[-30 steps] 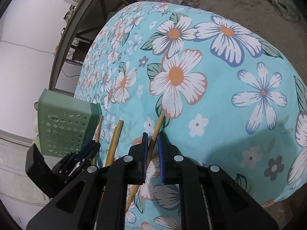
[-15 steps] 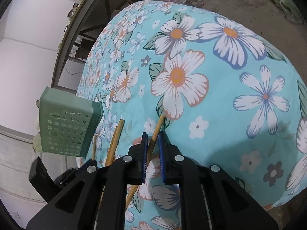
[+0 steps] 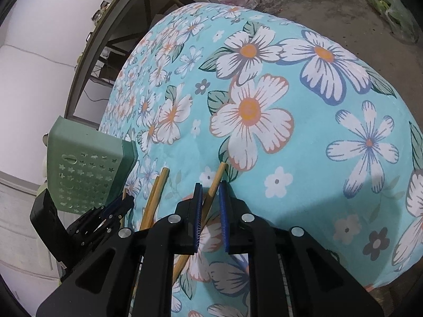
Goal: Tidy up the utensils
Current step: 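Grasp a wooden chopstick with the left tool while the right tool grasps another chopstick, then lower the chopstick into the holder with the left tool while the right tool carries its chopstick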
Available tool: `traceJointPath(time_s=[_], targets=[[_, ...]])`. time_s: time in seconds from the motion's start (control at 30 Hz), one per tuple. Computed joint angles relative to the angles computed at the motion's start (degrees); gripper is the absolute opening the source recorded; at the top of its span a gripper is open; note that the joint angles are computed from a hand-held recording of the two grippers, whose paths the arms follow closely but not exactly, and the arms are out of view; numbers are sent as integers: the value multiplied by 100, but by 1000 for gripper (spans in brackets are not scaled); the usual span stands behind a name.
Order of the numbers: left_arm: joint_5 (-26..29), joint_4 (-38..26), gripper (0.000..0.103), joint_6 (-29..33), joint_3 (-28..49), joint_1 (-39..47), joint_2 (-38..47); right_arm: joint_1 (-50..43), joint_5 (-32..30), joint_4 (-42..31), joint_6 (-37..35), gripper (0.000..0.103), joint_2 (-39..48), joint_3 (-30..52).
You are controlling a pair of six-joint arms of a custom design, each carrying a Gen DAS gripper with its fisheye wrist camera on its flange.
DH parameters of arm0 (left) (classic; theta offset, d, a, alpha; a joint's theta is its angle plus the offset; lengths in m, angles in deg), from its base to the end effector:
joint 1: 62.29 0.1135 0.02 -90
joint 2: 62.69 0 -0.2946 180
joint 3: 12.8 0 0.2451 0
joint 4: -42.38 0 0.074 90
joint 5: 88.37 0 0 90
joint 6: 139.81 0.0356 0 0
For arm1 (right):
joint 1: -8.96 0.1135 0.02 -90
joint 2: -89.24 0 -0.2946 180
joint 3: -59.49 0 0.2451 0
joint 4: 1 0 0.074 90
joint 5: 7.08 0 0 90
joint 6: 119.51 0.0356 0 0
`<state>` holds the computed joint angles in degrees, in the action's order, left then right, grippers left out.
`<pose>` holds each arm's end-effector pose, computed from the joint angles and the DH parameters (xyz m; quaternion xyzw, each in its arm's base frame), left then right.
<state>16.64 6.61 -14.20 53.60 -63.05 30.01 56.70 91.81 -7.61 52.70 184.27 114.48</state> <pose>0.3042 -0.0133 0.2034 0.3302 0.9042 -0.0493 0.2662 0.2115 0.2246 0.1699 0.3019 0.8764 0.3032 0.2210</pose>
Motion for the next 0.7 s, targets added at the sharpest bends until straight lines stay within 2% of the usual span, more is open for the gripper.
traceJointPath(time_s=[0.07,0.17,0.33,0.5,0.7], targets=[[-31,119,5,-66,-69,-59,-26,27,55,2,33,12,11,6],[-30,170,5,-200,-80,-106,-61,48,104,-38,41,12,2,30],[286,-187,5,-135,10,235,-549,191,326,-134,37,11,-255,10],[869,-863,5,-14,409,751,-1153,437,887,-769,-279,8,-703,334],[1996,-2086,5,129,1459,1803,-1575,861,1823,-1812,-966,6,-1115,1070]])
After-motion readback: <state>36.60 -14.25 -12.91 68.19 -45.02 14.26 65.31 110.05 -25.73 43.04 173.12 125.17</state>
